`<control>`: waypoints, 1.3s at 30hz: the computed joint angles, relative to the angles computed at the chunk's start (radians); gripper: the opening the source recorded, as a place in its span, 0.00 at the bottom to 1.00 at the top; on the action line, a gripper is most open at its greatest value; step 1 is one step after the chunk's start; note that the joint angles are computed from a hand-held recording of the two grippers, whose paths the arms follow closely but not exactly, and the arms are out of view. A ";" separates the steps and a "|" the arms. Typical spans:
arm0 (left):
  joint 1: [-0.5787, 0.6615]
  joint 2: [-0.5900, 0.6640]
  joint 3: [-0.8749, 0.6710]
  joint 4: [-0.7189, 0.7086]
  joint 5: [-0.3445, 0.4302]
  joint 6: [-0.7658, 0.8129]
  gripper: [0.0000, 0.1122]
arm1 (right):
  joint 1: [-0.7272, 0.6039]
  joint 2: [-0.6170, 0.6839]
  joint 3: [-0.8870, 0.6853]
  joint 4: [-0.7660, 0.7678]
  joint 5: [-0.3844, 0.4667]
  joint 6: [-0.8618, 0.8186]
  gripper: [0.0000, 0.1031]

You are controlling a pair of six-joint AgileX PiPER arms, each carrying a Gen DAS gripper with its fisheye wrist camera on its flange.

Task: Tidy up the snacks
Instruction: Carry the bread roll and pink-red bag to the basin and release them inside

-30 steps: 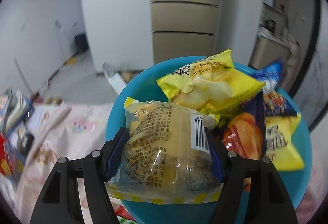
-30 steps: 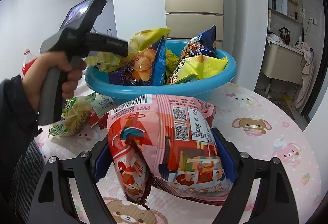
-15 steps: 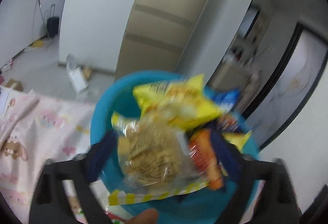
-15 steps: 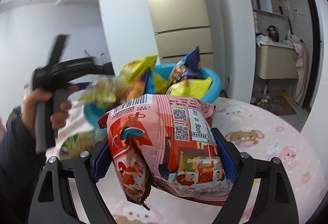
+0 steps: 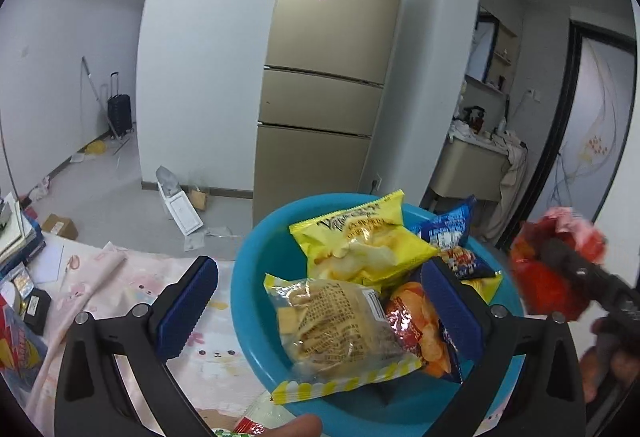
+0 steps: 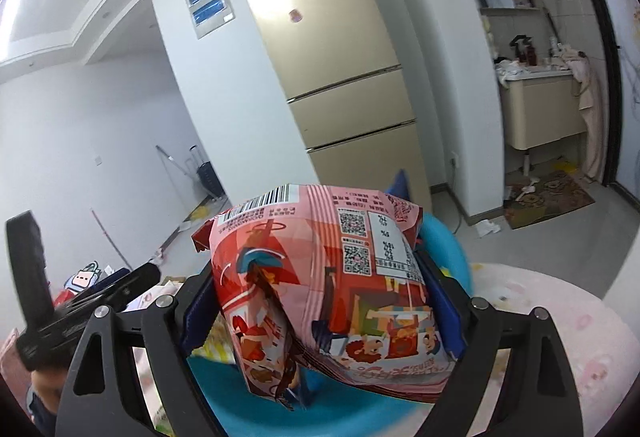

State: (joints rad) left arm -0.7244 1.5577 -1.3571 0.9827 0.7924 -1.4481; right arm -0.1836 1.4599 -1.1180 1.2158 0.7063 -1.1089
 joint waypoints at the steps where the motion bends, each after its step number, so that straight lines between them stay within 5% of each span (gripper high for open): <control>1: -0.002 0.000 0.000 0.021 0.021 -0.028 0.92 | 0.026 0.026 -0.027 -0.026 -0.020 0.024 0.85; 4: -0.009 -0.001 0.002 0.058 0.071 -0.068 0.92 | 0.099 0.074 -0.063 -0.087 -0.141 0.065 0.85; 9: 0.033 0.013 -0.003 -0.011 0.038 -0.042 0.92 | 0.155 0.168 -0.109 -0.180 -0.226 0.089 0.85; 16: 0.070 0.034 0.003 -0.100 -0.023 -0.037 0.92 | 0.084 0.176 -0.121 -0.157 -0.111 0.083 1.00; 23: 0.023 0.012 -0.091 -0.202 0.064 0.068 0.92 | 0.104 0.109 -0.103 -0.227 -0.100 0.100 1.00; 29: -0.103 -0.023 -0.166 -0.091 0.215 0.063 0.92 | 0.079 -0.037 -0.051 -0.134 -0.083 0.009 1.00; 39: -0.239 -0.048 -0.216 0.068 0.350 0.082 0.92 | -0.144 -0.297 0.016 0.107 0.155 -0.060 1.00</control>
